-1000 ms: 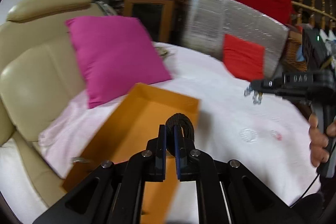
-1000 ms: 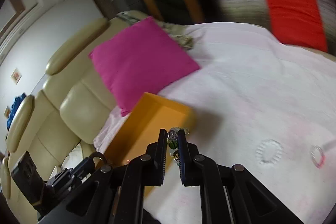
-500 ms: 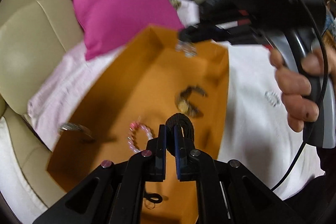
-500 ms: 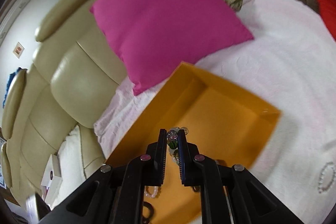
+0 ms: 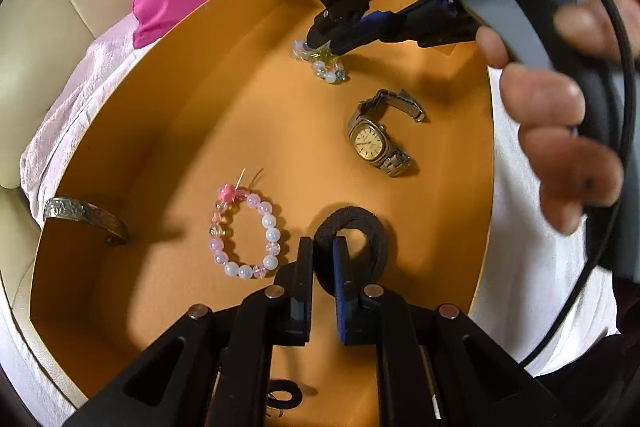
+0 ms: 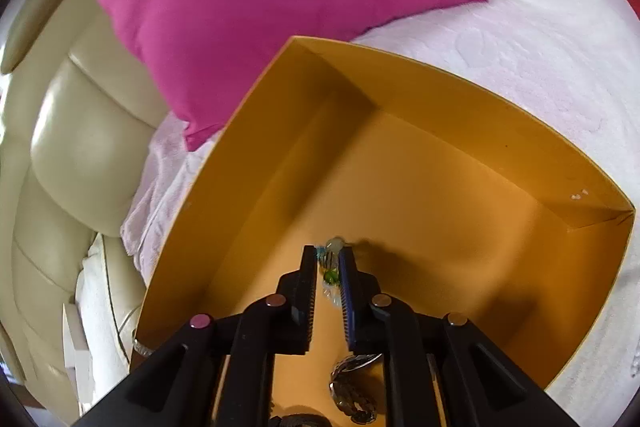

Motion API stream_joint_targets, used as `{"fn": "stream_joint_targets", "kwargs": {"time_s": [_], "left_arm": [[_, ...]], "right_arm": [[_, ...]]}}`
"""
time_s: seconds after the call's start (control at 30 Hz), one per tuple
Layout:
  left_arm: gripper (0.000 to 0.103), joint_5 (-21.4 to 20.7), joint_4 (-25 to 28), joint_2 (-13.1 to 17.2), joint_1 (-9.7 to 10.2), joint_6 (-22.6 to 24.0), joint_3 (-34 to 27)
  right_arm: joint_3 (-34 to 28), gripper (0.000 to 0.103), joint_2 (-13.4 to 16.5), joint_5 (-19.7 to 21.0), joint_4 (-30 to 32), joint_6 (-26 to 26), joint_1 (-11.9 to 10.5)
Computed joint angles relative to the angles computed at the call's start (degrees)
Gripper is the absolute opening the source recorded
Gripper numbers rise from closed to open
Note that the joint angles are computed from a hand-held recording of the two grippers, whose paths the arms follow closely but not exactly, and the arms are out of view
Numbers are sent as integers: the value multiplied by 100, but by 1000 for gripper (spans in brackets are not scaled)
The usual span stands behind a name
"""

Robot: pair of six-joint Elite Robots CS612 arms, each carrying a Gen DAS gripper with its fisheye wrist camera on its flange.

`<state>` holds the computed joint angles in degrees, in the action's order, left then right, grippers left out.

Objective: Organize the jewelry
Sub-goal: 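Open both grippers to release the hair tie and bracelet in the box, then move the left gripper over the white bead bracelet while the right approaches the pink-clear bracelet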

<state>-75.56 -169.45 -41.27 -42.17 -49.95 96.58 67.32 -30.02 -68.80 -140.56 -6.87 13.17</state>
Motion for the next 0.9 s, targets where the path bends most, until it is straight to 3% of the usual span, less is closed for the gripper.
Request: {"fn": "stream_joint_targets", "kwargs": {"time_s": [0.07, 0.13, 0.2, 0.27, 0.37, 0.43, 0.5, 0.63, 0.8, 0.9], "left_arm": [[20, -40, -1, 8, 21, 18, -24], [47, 62, 9, -38, 11, -89, 14], [54, 266, -64, -105, -23, -188, 94], [54, 468, -90, -192, -68, -222, 154], [54, 809, -81, -315, -170, -238, 198], [55, 1072, -145, -395, -264, -164, 203], [58, 1302, -221, -441, -366, -46, 184], [64, 1686, -334, -412, -586, 254, -35], [66, 1629, -211, -157, -718, 648, -566], [66, 1371, -78, 91, -734, 704, -977]], "right_arm": [[67, 20, -53, 76, -110, 82, -48], [231, 20, -156, 337, -328, 118, -138], [441, 21, -287, 574, -596, 162, -235], [732, 24, -460, 810, -1008, 150, -357], [1203, 40, -743, 1072, -1567, 166, -567], [1581, 74, -941, 1188, -2097, 220, -714], [2044, 74, -1168, 1229, -2739, 234, -927], [2653, 74, -1506, 1186, -3165, 239, -1360], [3265, 74, -1728, 885, -4028, 671, -1964], [3445, 74, -1714, 955, -4320, 1130, -2324]]}}
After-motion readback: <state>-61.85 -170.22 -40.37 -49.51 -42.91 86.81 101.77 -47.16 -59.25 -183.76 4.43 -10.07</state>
